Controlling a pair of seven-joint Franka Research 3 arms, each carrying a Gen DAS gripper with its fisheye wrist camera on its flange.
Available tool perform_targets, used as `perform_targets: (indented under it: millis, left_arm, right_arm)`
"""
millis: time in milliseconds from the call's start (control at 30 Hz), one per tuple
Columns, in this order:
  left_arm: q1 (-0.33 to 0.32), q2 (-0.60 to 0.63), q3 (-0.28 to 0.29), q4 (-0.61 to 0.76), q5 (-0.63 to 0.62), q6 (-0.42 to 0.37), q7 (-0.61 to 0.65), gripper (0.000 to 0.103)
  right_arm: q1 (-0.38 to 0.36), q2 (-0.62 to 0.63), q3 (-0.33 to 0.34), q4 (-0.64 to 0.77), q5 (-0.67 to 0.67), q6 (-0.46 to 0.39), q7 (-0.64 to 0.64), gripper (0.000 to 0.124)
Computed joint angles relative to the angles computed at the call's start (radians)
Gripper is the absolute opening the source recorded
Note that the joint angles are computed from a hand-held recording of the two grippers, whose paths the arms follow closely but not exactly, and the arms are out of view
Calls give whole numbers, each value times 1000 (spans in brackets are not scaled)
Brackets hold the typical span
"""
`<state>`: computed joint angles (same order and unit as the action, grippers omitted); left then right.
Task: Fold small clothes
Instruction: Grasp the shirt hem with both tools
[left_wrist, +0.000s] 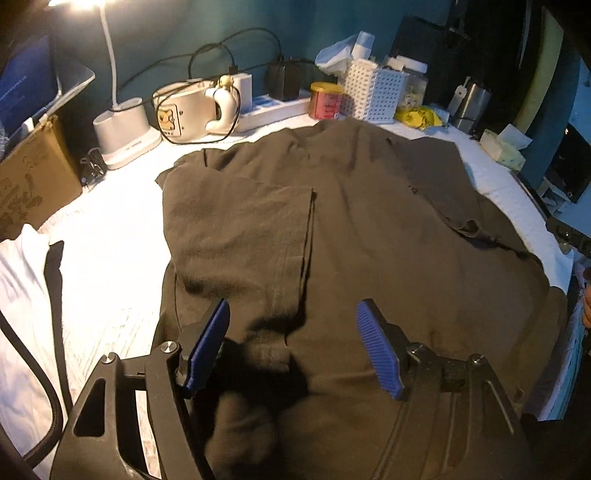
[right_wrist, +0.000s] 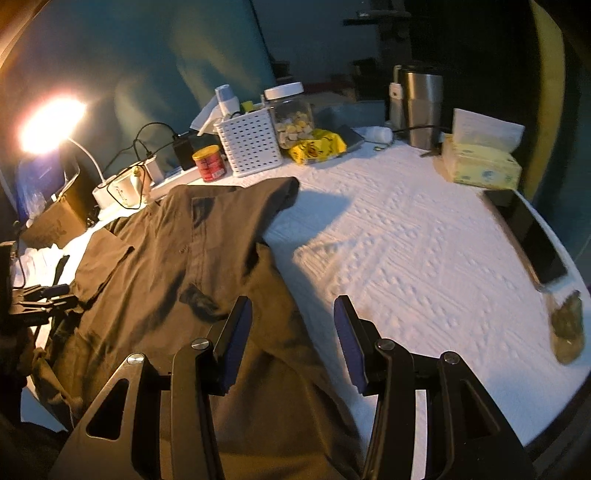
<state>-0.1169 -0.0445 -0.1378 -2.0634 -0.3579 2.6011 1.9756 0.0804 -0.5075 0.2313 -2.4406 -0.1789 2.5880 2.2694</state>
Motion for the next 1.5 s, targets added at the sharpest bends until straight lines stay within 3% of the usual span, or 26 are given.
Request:
perform_targets:
  millis: [433, 733, 967, 1167, 1233, 1300, 1333, 1400, 1467, 1500]
  left_arm:
    - [-57, -172, 54, -188, -47, 81, 49, 71]
    - [-67, -283, 81, -338, 87, 100, -5, 71]
    - [-92, -345, 121, -415, 127, 49, -13, 71]
    - [-126, -397, 177, -448, 63, -12, 60, 71]
    - [-129, -401, 185, -444, 43, -26, 77, 71]
    - [-133, -398, 189, -443, 22, -22, 96, 71]
    - [-132, -395, 187, -444, 17, -20, 101, 71]
    - [-130, -392, 186, -442, 5, -12, 107, 51]
    - [-126, -392, 187, -435, -13, -7, 99, 22]
    - [-127, -400, 188, -438, -28, 13, 97, 17]
  right_arm:
    - [11, -195, 19, -100, 12, -133, 5, 49]
    - [79, -227, 19, -181, 91, -150, -54, 49]
    - [111, -251, 51, -209, 100, -179, -57, 46]
    - [135, -274, 66, -215, 93, -213, -61, 46]
    - [136, -277, 74, -217, 86, -214, -56, 42]
    - [139, -282, 74, -224, 87, -205, -48, 19]
    - [143, -285, 71, -229, 91, -193, -46, 18]
    - [136, -283, 80, -226, 81, -190, -40, 14]
    - [123, -287, 94, -220, 64, -176, -23, 13]
    - [112, -292, 101, -214, 51, -166, -14, 13]
